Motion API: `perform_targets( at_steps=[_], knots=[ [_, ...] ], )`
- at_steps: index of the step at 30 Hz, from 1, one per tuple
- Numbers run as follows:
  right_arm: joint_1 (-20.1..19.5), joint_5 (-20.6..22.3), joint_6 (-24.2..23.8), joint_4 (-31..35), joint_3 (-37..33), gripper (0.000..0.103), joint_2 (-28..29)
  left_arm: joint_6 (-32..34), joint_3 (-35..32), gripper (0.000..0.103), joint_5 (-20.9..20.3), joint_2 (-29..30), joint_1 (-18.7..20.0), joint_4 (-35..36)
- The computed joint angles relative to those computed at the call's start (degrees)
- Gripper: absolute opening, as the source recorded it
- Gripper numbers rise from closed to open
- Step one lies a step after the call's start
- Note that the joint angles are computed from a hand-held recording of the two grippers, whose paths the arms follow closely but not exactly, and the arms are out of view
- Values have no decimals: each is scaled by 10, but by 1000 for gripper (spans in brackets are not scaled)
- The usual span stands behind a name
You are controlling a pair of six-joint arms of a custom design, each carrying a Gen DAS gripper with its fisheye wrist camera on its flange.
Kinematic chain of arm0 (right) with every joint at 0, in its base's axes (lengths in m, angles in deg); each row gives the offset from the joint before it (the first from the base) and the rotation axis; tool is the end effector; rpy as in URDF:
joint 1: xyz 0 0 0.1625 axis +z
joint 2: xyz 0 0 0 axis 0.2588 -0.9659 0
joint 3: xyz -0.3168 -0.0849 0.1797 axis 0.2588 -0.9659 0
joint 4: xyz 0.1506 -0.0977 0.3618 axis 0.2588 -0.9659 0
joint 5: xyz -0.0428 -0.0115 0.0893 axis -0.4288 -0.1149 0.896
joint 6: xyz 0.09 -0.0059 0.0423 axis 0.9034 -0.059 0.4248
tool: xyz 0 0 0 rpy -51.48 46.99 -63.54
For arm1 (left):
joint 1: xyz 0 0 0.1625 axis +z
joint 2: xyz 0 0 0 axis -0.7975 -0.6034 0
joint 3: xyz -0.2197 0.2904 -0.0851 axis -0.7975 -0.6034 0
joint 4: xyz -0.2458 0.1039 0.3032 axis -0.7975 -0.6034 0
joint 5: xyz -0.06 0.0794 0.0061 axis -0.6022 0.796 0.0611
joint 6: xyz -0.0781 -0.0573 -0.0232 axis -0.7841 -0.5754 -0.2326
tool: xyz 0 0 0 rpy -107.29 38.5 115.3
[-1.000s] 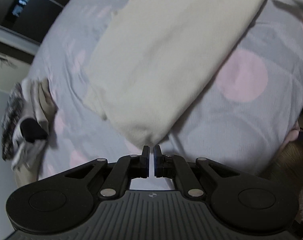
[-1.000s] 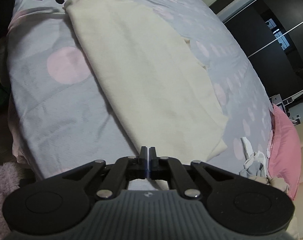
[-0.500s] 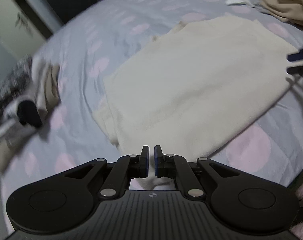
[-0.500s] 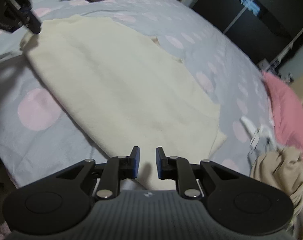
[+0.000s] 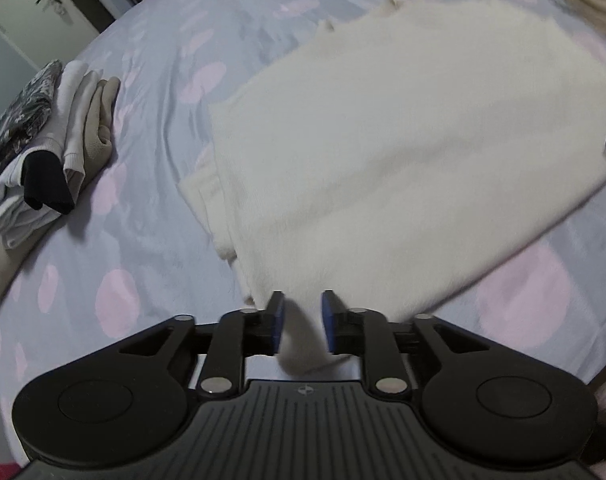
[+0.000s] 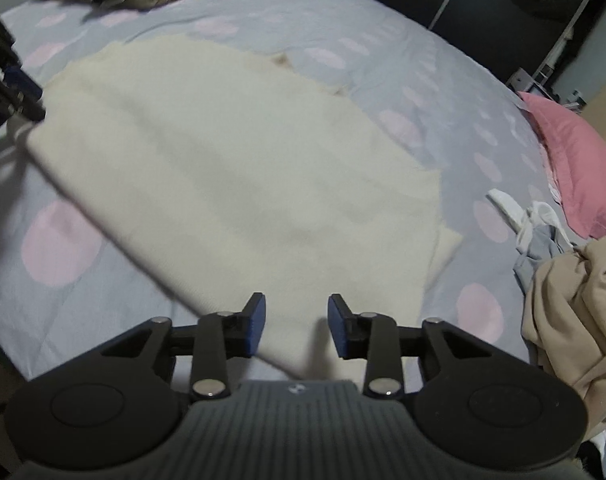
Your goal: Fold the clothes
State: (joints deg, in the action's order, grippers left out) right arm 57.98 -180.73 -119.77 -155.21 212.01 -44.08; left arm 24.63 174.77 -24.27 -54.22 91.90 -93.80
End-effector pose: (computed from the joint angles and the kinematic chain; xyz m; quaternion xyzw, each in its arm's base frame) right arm -0.0302 -0.4513 0.2086 0.3684 -0.8153 0.1987 0.4002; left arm -0.2497 -0.4751 -0.0404 0.3062 0.8291 -0.1110 0.4543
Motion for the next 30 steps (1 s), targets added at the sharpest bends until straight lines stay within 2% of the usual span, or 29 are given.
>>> perform_targets(
  at_steps=[1, 8, 10, 12, 14, 18, 20, 23, 27, 30],
  knots=[
    [0, 2, 13, 13, -3, 42, -6, -3, -1, 27, -6, -4, 0, -6],
    [1, 10, 113, 103, -38, 59, -24, -16, -30, 29, -52, -15, 16, -27],
    [2, 13, 145, 139, -50, 63, -32, -18, -40, 34, -65, -18, 22, -31],
    [5, 18, 158, 155, -58, 70, -36, -21, -51, 42, -68, -18, 28, -34],
    [7, 24, 167, 164, -65, 77, -39, -16, -63, 44, -66, -15, 32, -41],
    [16, 14, 162, 190, -105, 78, -31, 9, -91, 44, -59, -3, 43, -59],
    [16, 2, 175, 204, -139, 78, -21, 21, -102, 45, -53, 3, 49, -76],
    [4, -3, 241, 261, -201, 78, -10, 22, -104, 45, -43, 9, 59, -101],
    [-29, 53, 360, 377, -273, 78, -7, 19, -105, 45, -47, 17, 77, -133],
    [-49, 90, 428, 413, -302, 77, 6, 7, -110, 45, -59, 23, 91, -137]
  ],
)
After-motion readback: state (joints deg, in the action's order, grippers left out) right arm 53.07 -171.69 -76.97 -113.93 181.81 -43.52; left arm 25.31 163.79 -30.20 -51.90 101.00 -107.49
